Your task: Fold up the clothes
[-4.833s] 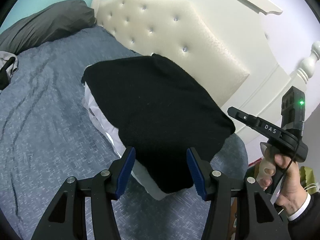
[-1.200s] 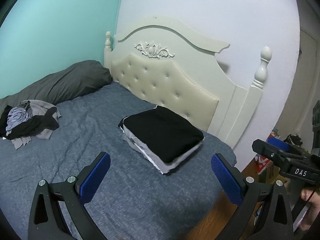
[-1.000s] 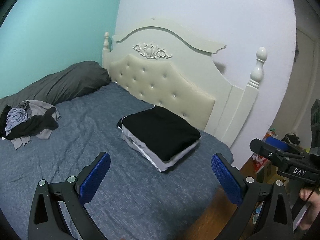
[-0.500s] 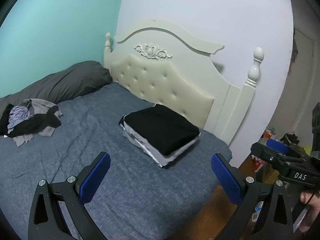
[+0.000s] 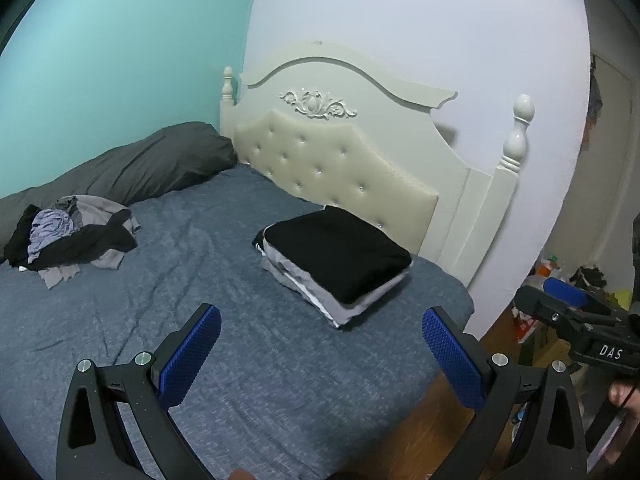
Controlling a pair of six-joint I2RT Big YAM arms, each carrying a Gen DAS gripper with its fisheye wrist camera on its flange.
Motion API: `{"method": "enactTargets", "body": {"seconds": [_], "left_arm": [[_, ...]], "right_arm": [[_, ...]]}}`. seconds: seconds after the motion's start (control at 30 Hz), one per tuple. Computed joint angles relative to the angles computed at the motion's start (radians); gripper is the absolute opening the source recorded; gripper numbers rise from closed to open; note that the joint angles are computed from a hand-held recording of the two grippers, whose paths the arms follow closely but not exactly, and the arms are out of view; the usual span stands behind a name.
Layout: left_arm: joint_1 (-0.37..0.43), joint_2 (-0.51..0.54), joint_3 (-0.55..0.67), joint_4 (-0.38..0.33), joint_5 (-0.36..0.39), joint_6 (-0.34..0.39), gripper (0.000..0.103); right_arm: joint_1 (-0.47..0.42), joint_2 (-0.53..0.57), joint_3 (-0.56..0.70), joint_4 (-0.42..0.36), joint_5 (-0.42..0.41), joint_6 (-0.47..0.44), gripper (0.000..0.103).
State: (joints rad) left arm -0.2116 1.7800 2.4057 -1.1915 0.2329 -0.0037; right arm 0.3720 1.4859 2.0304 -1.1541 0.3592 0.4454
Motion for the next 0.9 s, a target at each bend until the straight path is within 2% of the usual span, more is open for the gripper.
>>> {"method": "enactTargets", "body": {"seconds": [0.37,0.9], "left_arm": [[0.002,-0.041,-0.073,0.023,-0.044,0.013,0.103],[0.014,-0.094,-0.179,0.051,-0.057,0.012,0.103]], "right_arm": [[0.001,0.003,-0.013,0.008,-0.018,0.003,0.100],[0.020,-0.010,-0.053,0.020,-0.019,0.013,0.100]]}}
